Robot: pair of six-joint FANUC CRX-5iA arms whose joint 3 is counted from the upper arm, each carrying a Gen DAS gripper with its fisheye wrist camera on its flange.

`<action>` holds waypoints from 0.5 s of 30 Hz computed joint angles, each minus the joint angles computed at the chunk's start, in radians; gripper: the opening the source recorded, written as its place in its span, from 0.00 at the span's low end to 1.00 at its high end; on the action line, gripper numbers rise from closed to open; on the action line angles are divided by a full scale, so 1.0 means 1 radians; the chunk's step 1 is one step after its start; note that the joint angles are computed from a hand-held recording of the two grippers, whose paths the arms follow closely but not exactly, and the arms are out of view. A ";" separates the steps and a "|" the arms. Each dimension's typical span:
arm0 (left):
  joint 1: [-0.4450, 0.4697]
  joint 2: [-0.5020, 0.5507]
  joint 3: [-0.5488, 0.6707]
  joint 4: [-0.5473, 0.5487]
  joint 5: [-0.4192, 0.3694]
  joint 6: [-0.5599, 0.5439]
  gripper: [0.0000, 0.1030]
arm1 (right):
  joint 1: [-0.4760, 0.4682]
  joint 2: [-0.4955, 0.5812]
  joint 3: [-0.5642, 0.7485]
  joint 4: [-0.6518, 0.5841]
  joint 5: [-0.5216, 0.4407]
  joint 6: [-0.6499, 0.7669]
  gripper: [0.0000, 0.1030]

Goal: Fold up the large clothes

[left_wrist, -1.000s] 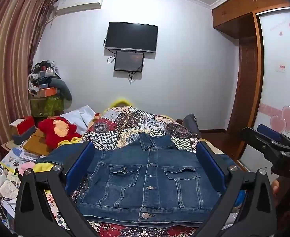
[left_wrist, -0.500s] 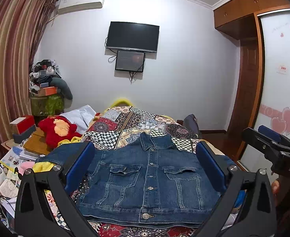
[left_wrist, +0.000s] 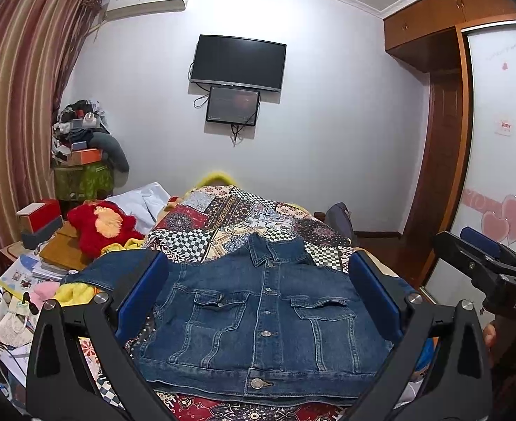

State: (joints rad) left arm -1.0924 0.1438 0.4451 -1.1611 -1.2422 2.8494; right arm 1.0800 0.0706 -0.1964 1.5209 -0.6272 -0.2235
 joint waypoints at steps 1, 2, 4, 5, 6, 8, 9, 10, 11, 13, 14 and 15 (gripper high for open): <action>0.000 0.001 0.001 -0.001 -0.001 0.000 1.00 | 0.002 -0.001 0.000 -0.002 -0.002 0.003 1.00; 0.000 0.001 0.003 -0.002 -0.004 0.000 1.00 | 0.001 -0.002 -0.001 0.000 0.000 -0.001 1.00; -0.001 0.003 0.004 -0.006 -0.007 0.003 1.00 | 0.001 -0.001 -0.002 -0.001 0.000 0.001 1.00; -0.001 0.002 0.003 -0.007 -0.007 0.005 1.00 | 0.012 0.000 0.006 -0.013 -0.012 0.014 1.00; 0.000 0.002 0.002 -0.006 -0.006 0.007 1.00 | 0.013 0.000 0.007 -0.015 -0.013 0.017 1.00; 0.000 0.002 0.003 -0.004 -0.006 0.007 1.00 | 0.016 0.001 0.010 -0.023 -0.016 0.025 1.00; -0.001 0.003 0.003 -0.004 -0.007 0.007 1.00 | 0.016 0.001 0.010 -0.023 -0.016 0.025 1.00; -0.001 0.003 0.003 -0.005 -0.007 0.008 1.00 | 0.016 0.001 0.011 -0.025 -0.016 0.026 1.00; -0.002 0.003 0.004 -0.006 -0.008 0.009 1.00 | 0.016 0.001 0.011 -0.023 -0.017 0.024 1.00; -0.003 0.001 0.001 -0.009 -0.007 0.010 1.00 | 0.017 0.001 0.010 -0.023 -0.017 0.024 1.00; -0.004 0.001 0.001 -0.010 -0.007 0.011 1.00 | 0.016 0.002 0.011 -0.023 -0.016 0.024 1.00; -0.006 0.001 0.000 -0.013 -0.006 0.012 1.00 | 0.017 0.002 0.011 -0.025 -0.017 0.026 1.00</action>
State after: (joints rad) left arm -1.0981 0.1450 0.4450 -1.1742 -1.2483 2.8614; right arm 1.0969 0.0724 -0.1851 1.4959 -0.6447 -0.1976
